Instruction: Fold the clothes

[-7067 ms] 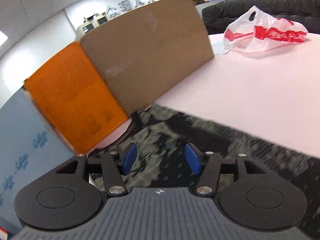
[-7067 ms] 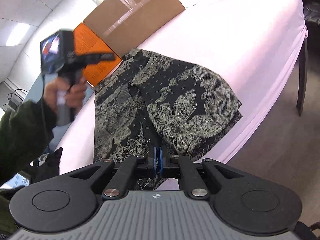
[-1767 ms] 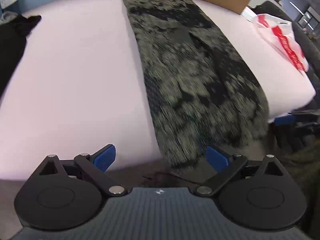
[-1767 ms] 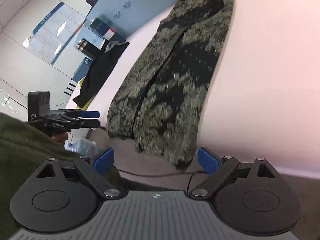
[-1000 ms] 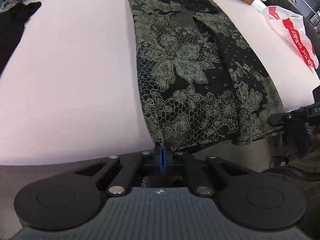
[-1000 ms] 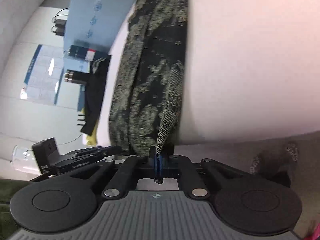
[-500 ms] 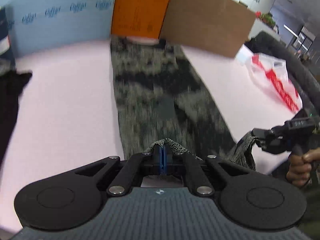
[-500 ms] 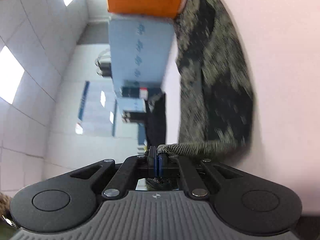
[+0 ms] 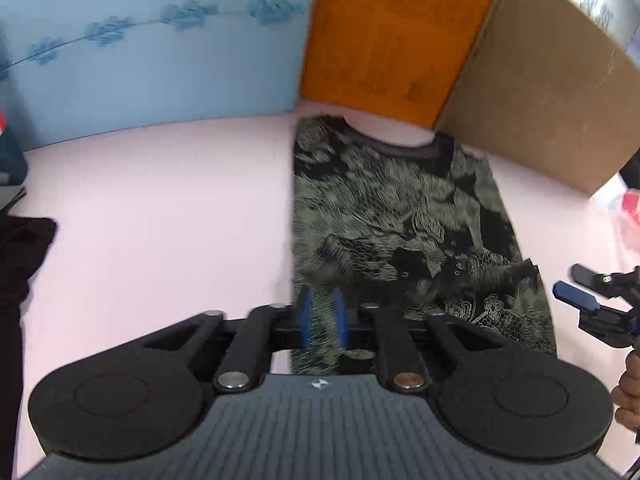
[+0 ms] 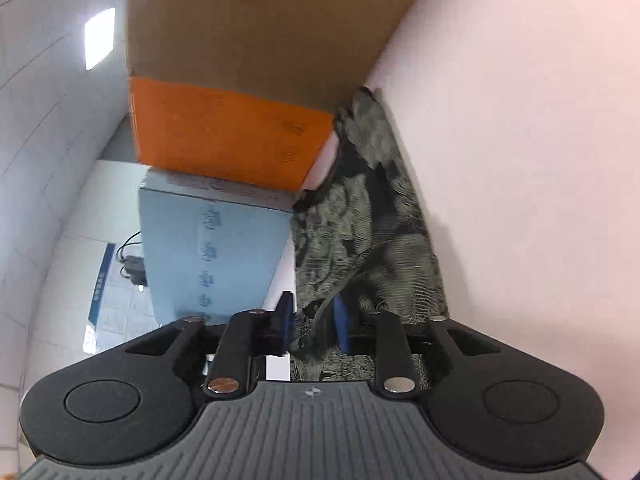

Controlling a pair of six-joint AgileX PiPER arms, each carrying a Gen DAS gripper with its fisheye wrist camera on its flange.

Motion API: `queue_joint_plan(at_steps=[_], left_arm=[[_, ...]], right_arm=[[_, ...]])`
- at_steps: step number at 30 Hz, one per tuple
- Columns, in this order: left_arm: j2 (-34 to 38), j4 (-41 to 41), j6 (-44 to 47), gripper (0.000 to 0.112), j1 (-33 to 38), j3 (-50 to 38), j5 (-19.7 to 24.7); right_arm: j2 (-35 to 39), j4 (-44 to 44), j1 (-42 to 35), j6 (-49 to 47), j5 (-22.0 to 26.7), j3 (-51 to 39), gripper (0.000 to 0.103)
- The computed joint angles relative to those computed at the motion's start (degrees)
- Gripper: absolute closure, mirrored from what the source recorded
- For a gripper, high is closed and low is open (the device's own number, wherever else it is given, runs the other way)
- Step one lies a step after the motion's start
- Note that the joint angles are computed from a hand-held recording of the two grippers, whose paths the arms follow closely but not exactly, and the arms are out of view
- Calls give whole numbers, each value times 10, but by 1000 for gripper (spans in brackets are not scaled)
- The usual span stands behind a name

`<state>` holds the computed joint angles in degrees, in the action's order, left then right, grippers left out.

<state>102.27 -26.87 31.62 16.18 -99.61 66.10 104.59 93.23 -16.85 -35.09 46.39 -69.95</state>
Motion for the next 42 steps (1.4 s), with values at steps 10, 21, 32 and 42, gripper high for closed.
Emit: queue_joint_plan(at_steps=[10,21,32,42], left_arm=[[-135,1,142,73,64,257,-77],[-132,-39,114,52,65,285,-69],[-138,-10,120,43,21,309,-118],[-171,61,54,100,-28,342,-187]], right_arm=[[-111,-191,58,34,-74,67,52],[-219,-199,74,-4,-105,212,29],[-211,-110,89,-26,-88,236,24],[-119,-40,83,-55,-108,192,101]])
